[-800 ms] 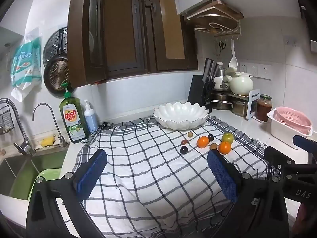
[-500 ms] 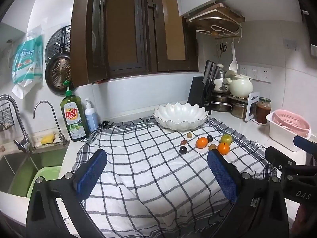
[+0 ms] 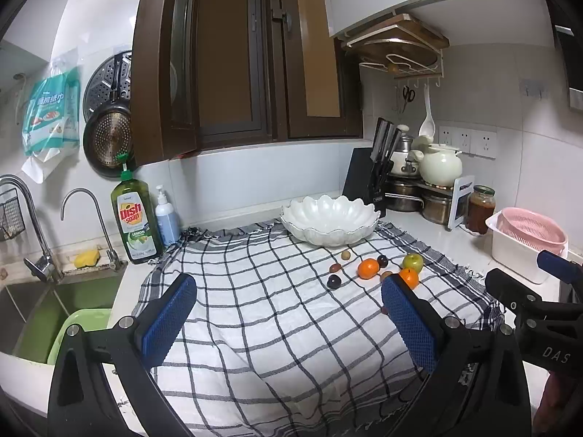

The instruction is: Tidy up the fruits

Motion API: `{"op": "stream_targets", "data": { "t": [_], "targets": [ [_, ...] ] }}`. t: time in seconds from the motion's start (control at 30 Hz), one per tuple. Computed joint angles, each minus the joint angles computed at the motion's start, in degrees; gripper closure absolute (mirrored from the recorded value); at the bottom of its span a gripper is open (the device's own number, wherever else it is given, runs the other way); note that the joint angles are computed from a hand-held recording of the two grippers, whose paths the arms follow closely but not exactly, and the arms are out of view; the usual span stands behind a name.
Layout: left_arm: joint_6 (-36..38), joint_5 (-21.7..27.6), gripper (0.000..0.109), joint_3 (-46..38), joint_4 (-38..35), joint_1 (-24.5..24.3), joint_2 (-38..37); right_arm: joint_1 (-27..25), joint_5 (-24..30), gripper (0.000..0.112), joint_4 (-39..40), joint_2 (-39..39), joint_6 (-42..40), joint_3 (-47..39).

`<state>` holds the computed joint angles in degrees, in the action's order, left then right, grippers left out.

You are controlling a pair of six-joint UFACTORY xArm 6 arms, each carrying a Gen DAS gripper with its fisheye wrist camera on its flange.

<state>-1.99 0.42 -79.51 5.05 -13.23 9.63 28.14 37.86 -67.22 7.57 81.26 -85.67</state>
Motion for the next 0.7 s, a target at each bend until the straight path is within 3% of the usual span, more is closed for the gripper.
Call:
{"op": "stream_targets", "data": {
  "t": [0.7],
  "targets": [
    [0.83,-0.14,0.006,-1.04,-1.17,-0.62,0.58,-0.08,-0.23,0.010,-0.62,-0.43,0.80,0.39]
  ]
}}
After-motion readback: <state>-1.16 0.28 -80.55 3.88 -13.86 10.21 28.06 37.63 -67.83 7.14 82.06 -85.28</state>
